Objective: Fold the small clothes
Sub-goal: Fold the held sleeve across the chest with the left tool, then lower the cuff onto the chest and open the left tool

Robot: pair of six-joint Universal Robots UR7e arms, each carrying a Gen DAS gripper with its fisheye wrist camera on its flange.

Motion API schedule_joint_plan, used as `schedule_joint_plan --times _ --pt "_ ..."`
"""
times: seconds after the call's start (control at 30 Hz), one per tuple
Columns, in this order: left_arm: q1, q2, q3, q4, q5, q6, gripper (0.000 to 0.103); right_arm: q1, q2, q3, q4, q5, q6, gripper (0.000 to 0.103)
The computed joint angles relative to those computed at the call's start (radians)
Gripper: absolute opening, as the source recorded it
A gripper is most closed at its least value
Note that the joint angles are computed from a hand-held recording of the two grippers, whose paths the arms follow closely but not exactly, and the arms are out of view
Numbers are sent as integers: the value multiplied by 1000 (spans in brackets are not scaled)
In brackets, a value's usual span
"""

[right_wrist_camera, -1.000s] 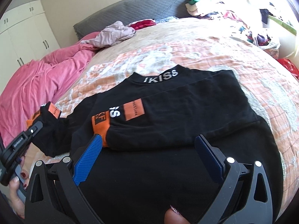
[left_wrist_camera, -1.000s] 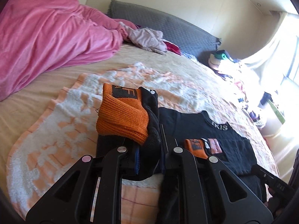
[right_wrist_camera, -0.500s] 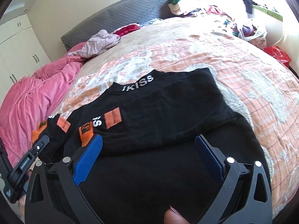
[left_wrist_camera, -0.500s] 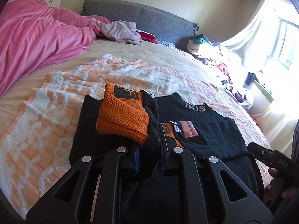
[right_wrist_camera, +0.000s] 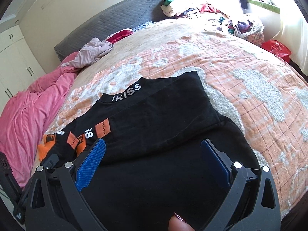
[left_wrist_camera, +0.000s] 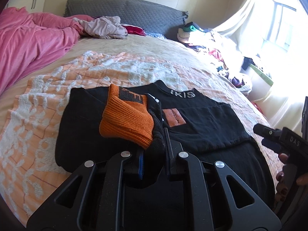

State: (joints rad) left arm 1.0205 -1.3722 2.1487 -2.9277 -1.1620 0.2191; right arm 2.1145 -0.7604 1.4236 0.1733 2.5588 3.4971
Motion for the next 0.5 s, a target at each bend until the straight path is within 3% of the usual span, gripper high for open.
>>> schedule_joint_plan --times 0.3,0.43,0.5 --pt "8 14 -14 110 -104 15 13 -9 -27 34 -11 8 41 98" --pt "10 5 -16 143 -145 19 25 -14 -23 30 0 -5 48 98" --pt "26 -3 -31 181 -208 4 32 -16 -19 27 10 -21 55 98"
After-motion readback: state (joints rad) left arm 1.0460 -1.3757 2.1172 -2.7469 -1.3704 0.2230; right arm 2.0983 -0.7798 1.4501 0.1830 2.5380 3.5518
